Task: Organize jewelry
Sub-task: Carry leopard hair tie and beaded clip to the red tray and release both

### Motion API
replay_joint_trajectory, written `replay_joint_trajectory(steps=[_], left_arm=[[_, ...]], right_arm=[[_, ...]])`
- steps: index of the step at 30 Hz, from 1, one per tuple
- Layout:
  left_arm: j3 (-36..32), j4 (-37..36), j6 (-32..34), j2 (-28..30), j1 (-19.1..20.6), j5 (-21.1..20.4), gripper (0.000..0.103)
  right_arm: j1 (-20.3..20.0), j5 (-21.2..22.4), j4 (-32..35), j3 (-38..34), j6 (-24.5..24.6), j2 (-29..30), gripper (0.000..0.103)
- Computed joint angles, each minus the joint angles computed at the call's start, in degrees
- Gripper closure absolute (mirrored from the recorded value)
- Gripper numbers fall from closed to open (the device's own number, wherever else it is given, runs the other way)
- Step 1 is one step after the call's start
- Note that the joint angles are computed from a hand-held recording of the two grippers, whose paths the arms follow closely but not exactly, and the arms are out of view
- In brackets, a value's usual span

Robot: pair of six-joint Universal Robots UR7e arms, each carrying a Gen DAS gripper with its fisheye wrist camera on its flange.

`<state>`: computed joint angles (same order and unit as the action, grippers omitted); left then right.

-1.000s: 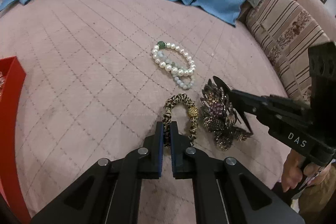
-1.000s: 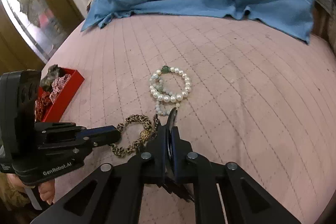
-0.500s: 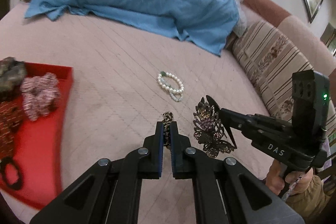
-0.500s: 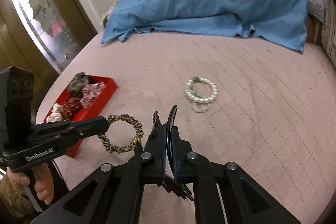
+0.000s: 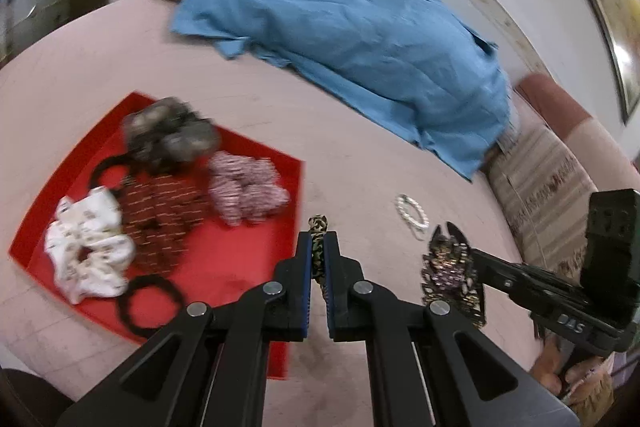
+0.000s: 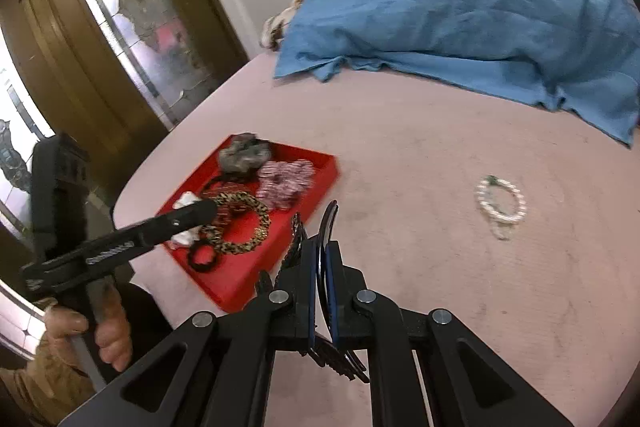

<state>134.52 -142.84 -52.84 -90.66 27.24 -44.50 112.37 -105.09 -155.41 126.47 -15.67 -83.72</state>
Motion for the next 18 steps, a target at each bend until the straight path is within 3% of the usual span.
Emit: replay_joint_trajectory(steps=[8, 18], left_arm=[[4.04, 1.62, -2.81, -5.39, 2.59, -0.98, 0.098], [8.01, 1.03, -3.9, -9.16, 5.11, -4.74, 0.098]], right_arm=[[3.76, 0.19, 0.35, -3.28, 2.93, 7.44, 0.098], [4.8, 0.23, 1.44, -10.74, 8.29, 19.03, 0.098]])
